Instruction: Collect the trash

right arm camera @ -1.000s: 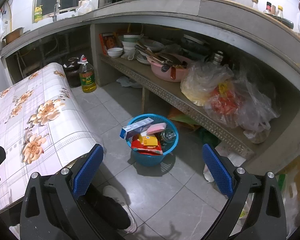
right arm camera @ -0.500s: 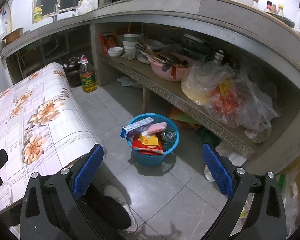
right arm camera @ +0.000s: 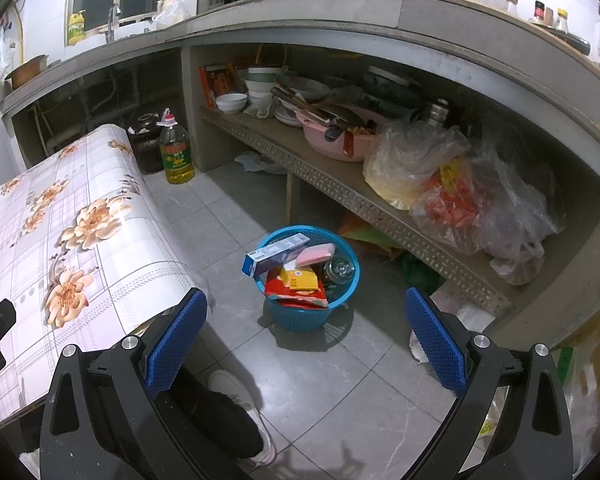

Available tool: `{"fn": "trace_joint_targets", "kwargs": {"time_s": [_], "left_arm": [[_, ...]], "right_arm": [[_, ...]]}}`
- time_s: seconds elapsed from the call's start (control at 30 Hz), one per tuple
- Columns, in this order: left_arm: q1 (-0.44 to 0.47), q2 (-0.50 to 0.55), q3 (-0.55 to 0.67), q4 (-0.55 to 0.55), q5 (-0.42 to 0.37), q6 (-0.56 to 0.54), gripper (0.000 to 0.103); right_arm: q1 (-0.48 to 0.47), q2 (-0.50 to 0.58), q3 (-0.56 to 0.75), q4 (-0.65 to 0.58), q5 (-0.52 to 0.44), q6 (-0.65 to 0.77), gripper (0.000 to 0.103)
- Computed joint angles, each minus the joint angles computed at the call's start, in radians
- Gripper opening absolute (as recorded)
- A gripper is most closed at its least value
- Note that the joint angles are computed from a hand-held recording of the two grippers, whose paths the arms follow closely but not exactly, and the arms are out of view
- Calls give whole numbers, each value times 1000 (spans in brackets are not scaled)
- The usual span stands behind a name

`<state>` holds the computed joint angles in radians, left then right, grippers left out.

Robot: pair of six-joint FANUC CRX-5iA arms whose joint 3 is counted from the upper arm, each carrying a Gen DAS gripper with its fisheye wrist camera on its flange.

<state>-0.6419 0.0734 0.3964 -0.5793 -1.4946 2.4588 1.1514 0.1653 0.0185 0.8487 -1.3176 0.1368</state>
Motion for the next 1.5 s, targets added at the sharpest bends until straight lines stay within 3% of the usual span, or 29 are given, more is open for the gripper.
{"fn": "trace_joint_targets", "kwargs": {"time_s": [1.5], "left_arm": [[7,-7,-16,10,4,0,97]], "right_arm": [[-2,-1,0,-3,3,0,95]]}}
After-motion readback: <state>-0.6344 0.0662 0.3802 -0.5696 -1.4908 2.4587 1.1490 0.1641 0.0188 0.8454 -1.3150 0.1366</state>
